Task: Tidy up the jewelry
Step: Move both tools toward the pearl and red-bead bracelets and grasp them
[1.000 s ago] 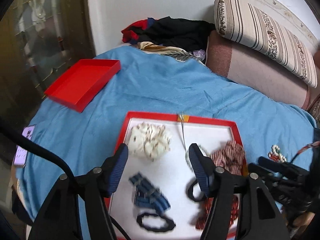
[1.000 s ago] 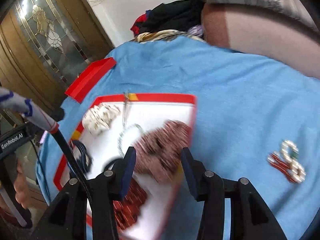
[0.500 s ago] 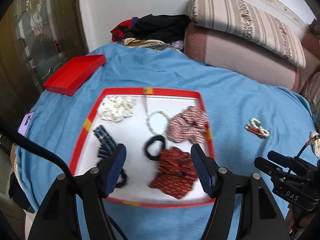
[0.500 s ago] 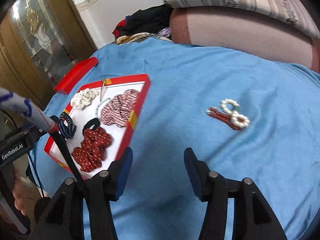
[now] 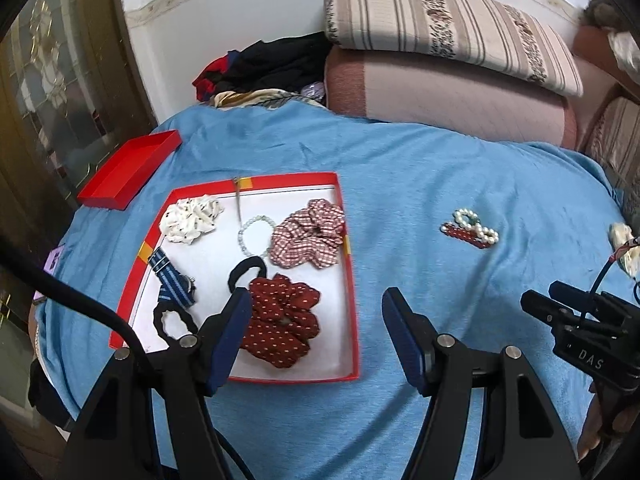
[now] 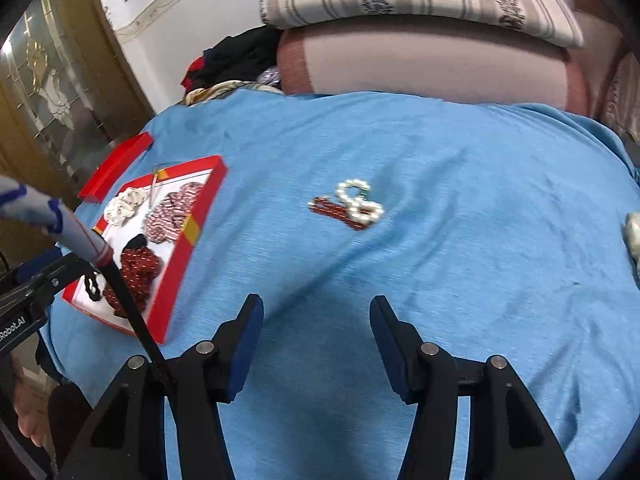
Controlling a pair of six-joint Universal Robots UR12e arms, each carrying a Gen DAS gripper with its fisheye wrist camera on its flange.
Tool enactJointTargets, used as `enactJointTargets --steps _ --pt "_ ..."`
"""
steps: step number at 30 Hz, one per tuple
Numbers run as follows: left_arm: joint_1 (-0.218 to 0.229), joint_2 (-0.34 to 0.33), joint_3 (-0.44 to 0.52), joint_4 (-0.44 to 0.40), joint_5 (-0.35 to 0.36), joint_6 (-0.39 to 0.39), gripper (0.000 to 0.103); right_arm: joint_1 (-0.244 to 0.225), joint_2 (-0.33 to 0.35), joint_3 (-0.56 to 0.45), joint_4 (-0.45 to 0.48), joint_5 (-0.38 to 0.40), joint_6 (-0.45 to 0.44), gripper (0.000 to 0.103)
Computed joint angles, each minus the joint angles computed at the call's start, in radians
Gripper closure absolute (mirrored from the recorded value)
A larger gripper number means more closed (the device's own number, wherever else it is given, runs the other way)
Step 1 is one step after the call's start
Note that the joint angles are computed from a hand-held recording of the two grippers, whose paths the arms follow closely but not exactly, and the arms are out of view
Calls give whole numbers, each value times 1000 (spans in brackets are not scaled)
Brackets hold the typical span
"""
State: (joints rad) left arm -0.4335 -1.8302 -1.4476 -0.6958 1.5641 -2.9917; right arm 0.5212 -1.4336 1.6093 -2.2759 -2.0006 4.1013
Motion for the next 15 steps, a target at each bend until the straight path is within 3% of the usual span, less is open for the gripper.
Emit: enactJointTargets --steps 15 --pt "-47 -48 43 -60 -4 34 36 -28 -53 71 42 -9 57 43"
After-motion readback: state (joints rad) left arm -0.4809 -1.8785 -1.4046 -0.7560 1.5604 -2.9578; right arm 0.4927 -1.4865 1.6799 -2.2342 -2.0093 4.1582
